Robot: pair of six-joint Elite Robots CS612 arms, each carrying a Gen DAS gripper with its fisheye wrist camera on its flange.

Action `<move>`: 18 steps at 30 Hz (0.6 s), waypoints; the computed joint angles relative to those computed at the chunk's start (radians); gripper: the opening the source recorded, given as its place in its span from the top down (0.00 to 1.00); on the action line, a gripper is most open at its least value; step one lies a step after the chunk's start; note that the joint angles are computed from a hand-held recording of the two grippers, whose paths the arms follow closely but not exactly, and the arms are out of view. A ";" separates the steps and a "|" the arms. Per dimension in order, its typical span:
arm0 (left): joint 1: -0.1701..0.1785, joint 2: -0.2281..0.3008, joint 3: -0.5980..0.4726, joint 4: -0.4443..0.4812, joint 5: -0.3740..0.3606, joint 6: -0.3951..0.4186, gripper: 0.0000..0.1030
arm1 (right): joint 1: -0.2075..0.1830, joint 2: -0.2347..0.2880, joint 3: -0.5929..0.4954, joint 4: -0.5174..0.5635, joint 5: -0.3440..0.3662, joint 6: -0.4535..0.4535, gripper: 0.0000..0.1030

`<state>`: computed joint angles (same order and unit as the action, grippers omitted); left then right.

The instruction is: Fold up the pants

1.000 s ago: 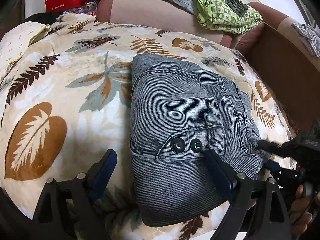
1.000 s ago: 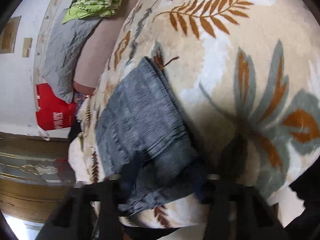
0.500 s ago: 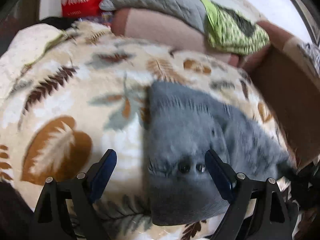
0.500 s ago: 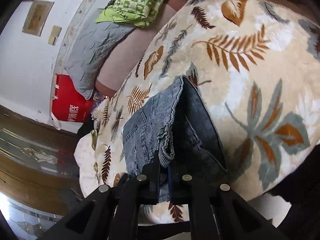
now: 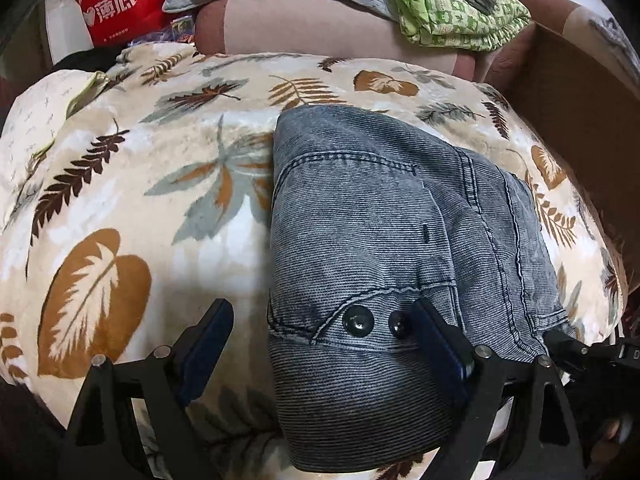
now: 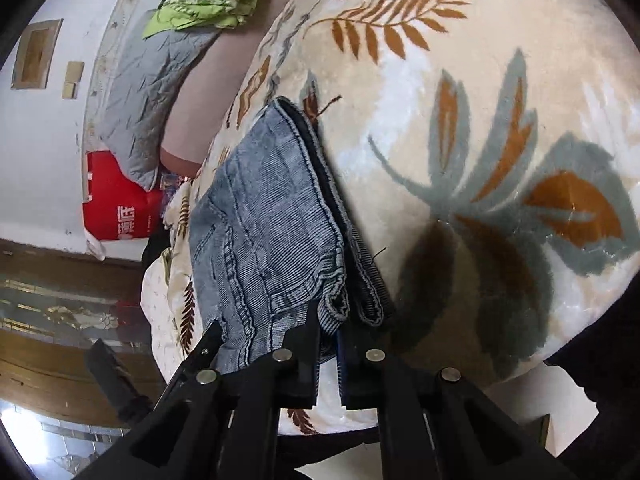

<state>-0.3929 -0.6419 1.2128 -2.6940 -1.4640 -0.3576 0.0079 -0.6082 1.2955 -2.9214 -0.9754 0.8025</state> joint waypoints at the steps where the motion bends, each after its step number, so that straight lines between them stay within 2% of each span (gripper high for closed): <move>1: -0.002 0.000 0.003 -0.008 0.008 0.014 0.12 | 0.000 -0.009 0.005 0.007 -0.013 -0.015 0.90; 4: -0.004 0.001 0.008 -0.026 0.016 0.021 0.12 | 0.001 -0.050 0.040 0.001 -0.075 -0.059 0.88; 7: -0.003 0.001 0.011 -0.033 0.007 0.013 0.12 | 0.015 -0.093 0.059 -0.001 -0.167 -0.124 0.88; 9: 0.001 0.001 0.010 -0.032 -0.008 0.004 0.12 | 0.024 -0.097 0.041 -0.010 -0.182 -0.160 0.88; 12: 0.003 0.002 0.008 -0.029 -0.016 0.003 0.12 | 0.035 -0.069 -0.022 0.014 -0.151 -0.198 0.88; 14: 0.002 0.001 0.009 -0.031 -0.015 0.003 0.12 | 0.038 -0.033 -0.075 0.071 -0.118 -0.207 0.88; 17: 0.005 0.002 0.008 -0.032 -0.030 0.001 0.12 | 0.041 -0.005 -0.099 0.187 -0.152 -0.208 0.88; 18: 0.006 0.003 0.007 -0.033 -0.034 -0.004 0.12 | 0.039 -0.002 -0.091 0.195 -0.147 -0.200 0.91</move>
